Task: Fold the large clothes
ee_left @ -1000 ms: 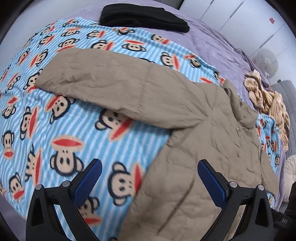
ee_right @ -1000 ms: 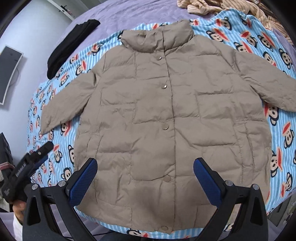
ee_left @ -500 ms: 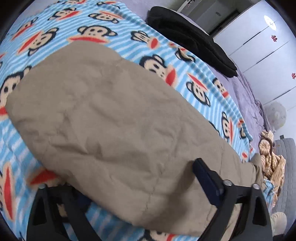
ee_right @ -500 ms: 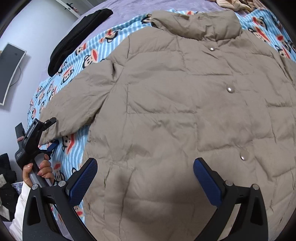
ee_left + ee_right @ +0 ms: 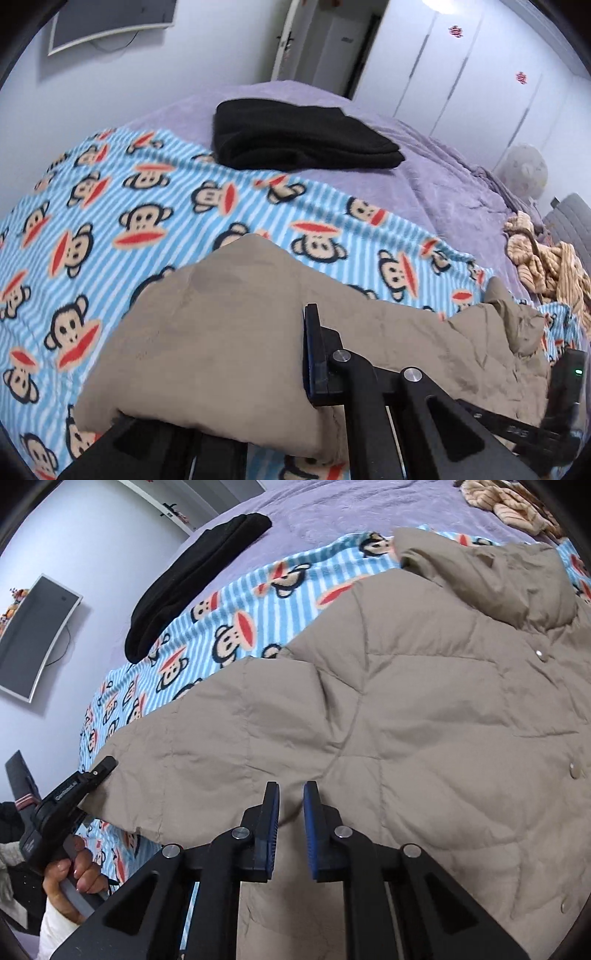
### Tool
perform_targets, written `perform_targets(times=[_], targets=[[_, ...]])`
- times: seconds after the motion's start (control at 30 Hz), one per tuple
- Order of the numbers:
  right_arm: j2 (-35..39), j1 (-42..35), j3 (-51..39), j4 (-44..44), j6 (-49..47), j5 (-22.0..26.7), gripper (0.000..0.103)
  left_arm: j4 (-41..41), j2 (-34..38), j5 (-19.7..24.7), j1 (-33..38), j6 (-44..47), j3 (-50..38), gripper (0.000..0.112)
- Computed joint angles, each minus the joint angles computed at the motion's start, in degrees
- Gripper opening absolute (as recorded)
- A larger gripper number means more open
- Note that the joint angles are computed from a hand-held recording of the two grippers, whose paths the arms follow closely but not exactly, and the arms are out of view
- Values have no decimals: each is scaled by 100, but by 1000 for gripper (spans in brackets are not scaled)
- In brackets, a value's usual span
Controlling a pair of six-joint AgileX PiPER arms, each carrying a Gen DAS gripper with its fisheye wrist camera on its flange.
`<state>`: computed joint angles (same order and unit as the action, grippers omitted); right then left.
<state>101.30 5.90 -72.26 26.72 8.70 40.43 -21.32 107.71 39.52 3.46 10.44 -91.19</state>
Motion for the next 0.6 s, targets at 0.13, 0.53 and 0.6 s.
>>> perform_targets(times=[0.13, 0.53, 0.6], targets=[[664, -45, -153, 996, -764, -4, 15, -108, -240, 189, -597, 92, -339, 9], [-605, -1955, 1114, 1492, -2414, 1085, 15, 1966, 1905, 1561, -4365, -1733, -3925, 10], [-1114, -2815, 1450, 973, -2484, 1314, 15, 2366, 2502, 2026, -4814, -2007, -4523, 10]])
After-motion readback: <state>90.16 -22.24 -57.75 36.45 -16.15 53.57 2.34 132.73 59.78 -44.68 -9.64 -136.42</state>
